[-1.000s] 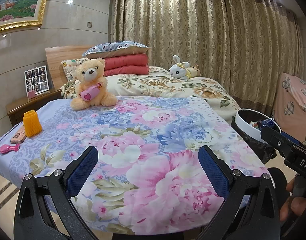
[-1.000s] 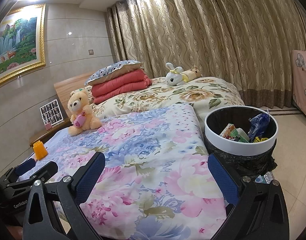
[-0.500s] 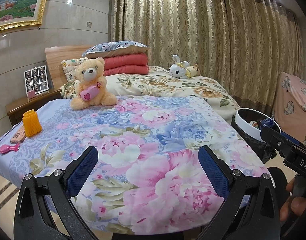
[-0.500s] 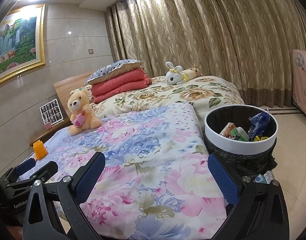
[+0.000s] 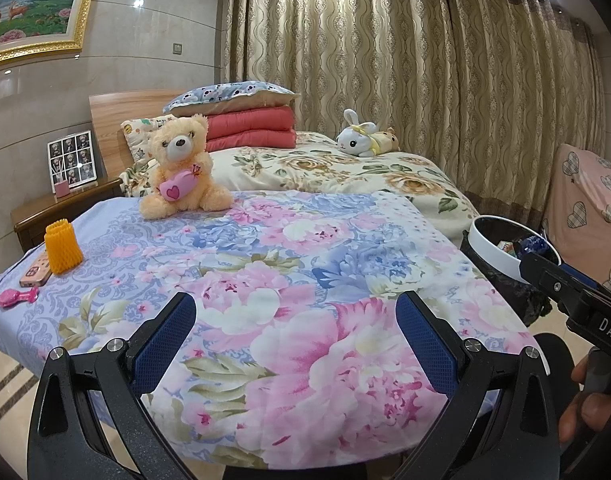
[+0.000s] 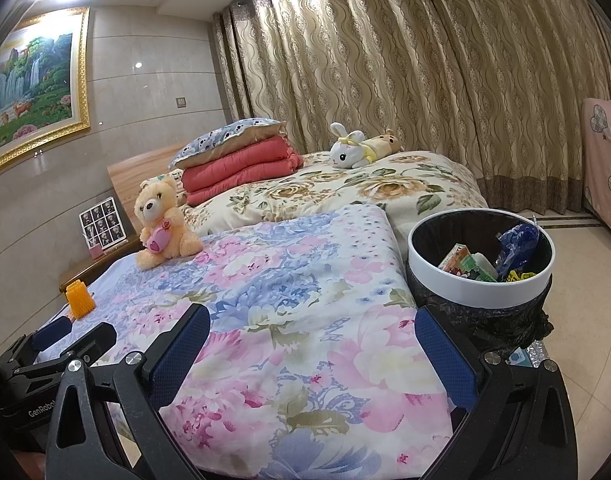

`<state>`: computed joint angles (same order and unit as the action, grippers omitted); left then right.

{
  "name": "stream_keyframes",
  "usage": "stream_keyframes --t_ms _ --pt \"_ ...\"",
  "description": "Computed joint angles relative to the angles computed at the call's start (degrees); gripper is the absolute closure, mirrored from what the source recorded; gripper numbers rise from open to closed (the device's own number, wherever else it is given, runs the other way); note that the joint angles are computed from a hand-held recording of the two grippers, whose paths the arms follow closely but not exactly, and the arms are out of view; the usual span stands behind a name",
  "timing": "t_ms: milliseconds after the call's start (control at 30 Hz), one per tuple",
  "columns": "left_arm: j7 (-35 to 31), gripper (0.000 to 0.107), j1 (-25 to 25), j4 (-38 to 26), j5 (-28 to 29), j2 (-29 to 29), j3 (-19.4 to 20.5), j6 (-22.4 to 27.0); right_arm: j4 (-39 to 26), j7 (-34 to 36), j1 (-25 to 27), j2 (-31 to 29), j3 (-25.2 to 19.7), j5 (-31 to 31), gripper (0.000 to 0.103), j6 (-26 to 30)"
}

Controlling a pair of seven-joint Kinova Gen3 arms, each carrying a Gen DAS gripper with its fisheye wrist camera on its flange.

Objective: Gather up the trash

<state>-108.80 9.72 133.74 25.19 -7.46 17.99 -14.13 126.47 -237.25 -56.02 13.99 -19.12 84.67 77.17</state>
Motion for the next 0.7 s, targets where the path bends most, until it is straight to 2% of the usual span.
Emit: stream_keyframes --t_ms 700 --pt "-0.46 0.005 0.21 0.05 0.34 0.10 -0.05 -0.22 0.22 -0.09 0.17 -0.26 -0.07 0.05 0.000 -0.19"
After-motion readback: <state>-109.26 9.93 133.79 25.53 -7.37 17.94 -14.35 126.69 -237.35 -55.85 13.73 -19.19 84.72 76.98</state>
